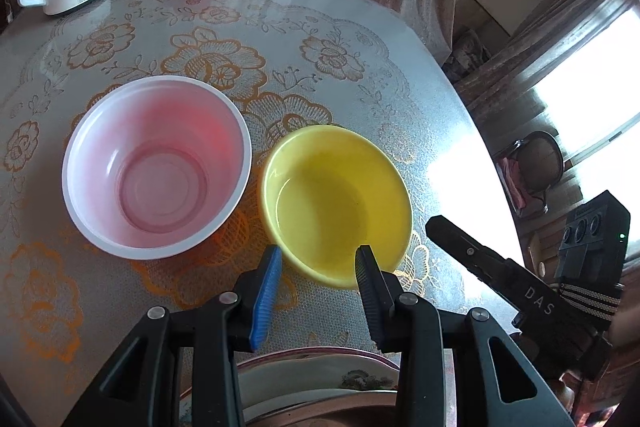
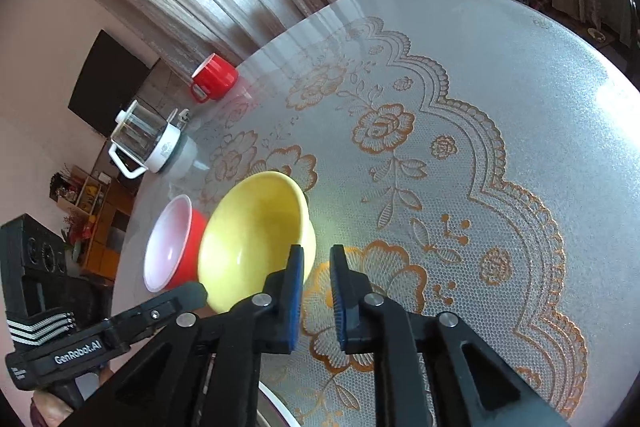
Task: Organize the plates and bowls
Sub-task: 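Close both grippers on the yellow bowl rim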
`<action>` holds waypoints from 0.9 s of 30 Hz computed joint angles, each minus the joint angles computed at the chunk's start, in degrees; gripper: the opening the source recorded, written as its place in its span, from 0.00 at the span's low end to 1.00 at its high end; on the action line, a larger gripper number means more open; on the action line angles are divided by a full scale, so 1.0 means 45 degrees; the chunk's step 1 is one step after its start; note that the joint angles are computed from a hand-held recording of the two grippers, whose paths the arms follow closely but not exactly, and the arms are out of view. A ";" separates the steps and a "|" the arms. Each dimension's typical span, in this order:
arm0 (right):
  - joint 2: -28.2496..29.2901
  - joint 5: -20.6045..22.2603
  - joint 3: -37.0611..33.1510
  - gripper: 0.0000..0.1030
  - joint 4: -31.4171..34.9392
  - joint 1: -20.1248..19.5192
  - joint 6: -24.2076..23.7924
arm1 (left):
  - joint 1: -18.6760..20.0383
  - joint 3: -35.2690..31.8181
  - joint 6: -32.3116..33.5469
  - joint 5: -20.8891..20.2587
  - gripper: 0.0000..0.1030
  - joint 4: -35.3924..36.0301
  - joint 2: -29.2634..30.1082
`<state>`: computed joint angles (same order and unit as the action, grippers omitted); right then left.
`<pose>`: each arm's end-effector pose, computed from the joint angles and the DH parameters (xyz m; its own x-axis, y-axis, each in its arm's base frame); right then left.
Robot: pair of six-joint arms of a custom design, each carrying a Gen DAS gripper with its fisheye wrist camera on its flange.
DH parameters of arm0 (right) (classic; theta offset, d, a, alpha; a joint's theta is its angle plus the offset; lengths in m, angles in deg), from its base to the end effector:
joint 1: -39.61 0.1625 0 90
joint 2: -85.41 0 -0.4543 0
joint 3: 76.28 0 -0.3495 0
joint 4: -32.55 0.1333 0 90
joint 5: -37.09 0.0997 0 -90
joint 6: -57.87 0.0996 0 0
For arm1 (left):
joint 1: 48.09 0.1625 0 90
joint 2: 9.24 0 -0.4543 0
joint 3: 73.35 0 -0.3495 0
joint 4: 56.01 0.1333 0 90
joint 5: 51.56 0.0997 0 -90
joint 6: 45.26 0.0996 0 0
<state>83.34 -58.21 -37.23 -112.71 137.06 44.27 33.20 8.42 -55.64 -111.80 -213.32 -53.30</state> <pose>0.2344 -0.8356 -0.0942 -0.9343 -0.3190 0.1590 -0.3527 0.8915 -0.2842 0.0697 -0.7516 0.2387 -0.9043 -0.2639 -0.3355 -0.0318 0.8254 -0.5636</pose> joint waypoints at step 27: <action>-0.0022 -0.0004 0.0190 0.19 -0.0024 -0.0032 0.0045 | 0.0090 -0.0510 0.0375 0.0176 0.24 0.0261 0.0401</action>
<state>83.25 -58.23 -36.37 -112.82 136.92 44.47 33.60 6.13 -53.95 -111.00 -212.14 -51.49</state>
